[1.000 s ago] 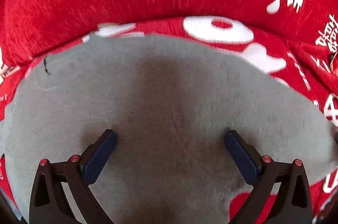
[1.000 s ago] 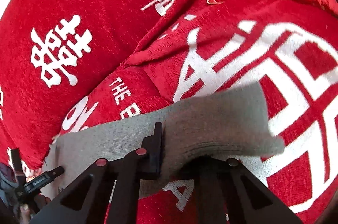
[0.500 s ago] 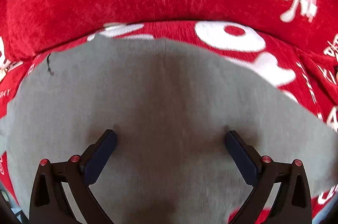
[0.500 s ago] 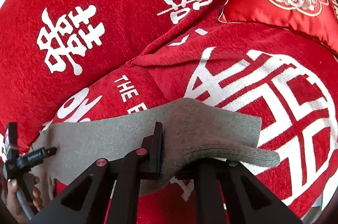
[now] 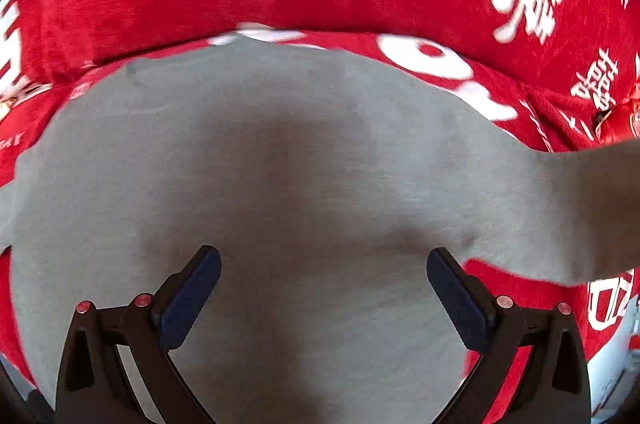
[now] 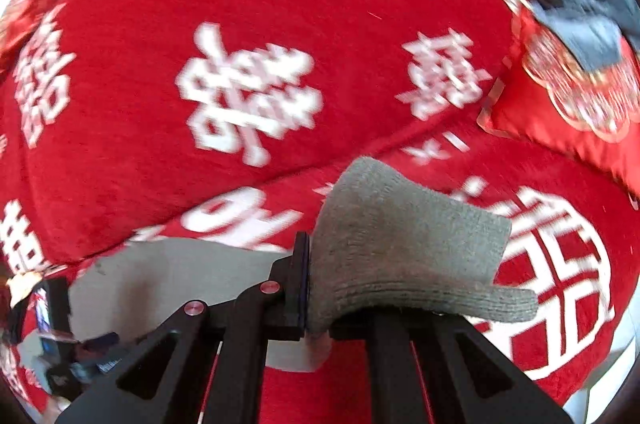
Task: Fold small clothes
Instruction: 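Carry the held sleeve with the right tool across the sweater body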
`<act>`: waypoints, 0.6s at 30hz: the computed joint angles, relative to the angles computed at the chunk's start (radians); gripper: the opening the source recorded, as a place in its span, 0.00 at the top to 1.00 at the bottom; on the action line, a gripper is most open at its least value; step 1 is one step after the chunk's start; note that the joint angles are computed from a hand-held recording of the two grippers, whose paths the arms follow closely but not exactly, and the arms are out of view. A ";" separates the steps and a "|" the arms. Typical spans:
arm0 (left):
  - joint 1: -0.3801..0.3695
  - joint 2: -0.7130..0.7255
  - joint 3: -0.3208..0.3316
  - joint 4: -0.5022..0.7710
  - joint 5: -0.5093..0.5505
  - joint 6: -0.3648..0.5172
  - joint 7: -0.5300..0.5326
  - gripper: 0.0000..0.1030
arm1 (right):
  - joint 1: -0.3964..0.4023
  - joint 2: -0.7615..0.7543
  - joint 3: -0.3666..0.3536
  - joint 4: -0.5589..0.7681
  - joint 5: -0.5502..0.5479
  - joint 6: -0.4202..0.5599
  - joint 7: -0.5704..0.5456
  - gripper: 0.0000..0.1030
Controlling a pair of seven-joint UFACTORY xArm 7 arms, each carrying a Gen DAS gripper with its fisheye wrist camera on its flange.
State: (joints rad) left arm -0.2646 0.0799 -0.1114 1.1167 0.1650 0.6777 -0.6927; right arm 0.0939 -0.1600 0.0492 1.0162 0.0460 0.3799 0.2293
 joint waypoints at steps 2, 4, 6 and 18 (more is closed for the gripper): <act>0.029 -0.082 0.024 -0.093 0.004 -0.023 0.001 0.00 | 0.022 0.008 0.041 0.044 -0.037 0.012 0.032 0.92; 0.072 -0.169 0.049 -0.192 -0.027 -0.050 0.014 0.00 | 0.055 0.029 0.082 0.096 -0.076 0.018 0.066 0.92; 0.118 -0.226 0.068 -0.263 -0.054 -0.073 0.025 0.00 | 0.095 0.069 0.126 0.161 -0.139 0.031 0.118 0.92; 0.380 -0.553 0.191 -0.631 -0.156 -0.159 0.163 0.00 | 0.524 0.570 0.157 0.662 -0.517 0.285 0.339 0.93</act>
State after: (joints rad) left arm 0.1152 -0.4732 0.0800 0.4862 0.0088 0.5190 -0.5297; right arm 0.6179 0.4102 0.2059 1.6781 -0.4706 0.6650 0.5681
